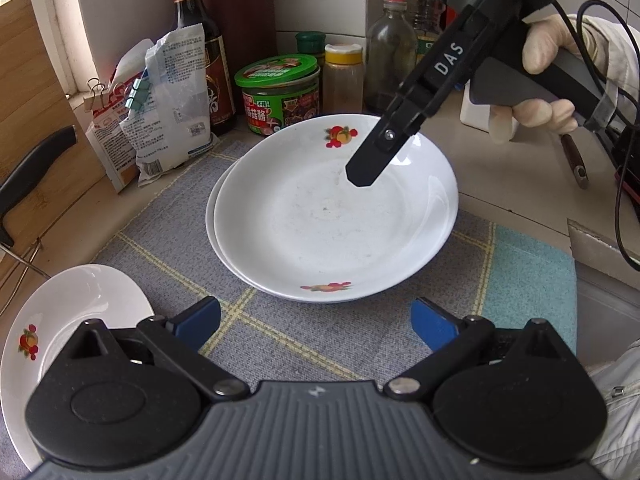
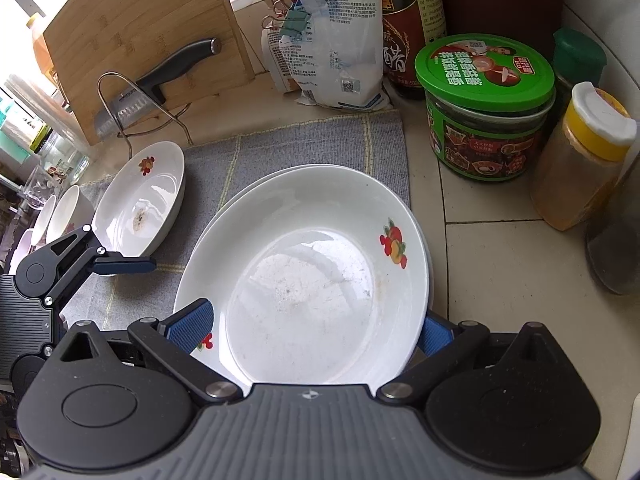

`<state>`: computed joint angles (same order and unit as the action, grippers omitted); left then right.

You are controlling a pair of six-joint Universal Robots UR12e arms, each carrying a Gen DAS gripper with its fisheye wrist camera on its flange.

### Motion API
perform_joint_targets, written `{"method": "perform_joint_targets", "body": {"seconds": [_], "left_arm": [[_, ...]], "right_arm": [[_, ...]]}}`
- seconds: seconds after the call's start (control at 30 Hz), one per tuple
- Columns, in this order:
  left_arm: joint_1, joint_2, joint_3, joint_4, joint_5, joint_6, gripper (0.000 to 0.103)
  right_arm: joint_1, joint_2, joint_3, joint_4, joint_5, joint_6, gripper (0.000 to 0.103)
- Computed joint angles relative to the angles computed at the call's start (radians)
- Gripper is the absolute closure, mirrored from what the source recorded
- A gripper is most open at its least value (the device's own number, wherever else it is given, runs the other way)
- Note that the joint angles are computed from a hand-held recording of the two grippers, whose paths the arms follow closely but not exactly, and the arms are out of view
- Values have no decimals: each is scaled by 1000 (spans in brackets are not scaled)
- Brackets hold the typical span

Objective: Organize plates and bowls
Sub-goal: 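Open the right gripper and withdraw it from the stacked plates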

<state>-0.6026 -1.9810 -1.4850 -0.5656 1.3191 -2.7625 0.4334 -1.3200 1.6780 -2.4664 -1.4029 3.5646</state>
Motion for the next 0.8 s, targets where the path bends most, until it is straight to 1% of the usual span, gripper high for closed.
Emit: {"method": "perform_joint_targets", "body": {"seconds": [0.3, 0.57, 0.67, 0.73, 0.8], "left_arm": [[-2, 35, -45, 40, 8, -32, 2], [5, 67, -92, 82, 13, -85, 2], [9, 82, -117, 109, 19, -128, 2], [11, 95, -140, 135, 32, -178, 2], [10, 106, -160, 154, 61, -229, 2]], "right_arm": [[21, -7, -1, 19, -53, -1, 0], [41, -15, 3, 32, -110, 6, 0], [54, -20, 6, 23, -145, -11, 0], [70, -24, 10, 3, -192, -23, 0], [83, -26, 14, -25, -217, -34, 0]]}}
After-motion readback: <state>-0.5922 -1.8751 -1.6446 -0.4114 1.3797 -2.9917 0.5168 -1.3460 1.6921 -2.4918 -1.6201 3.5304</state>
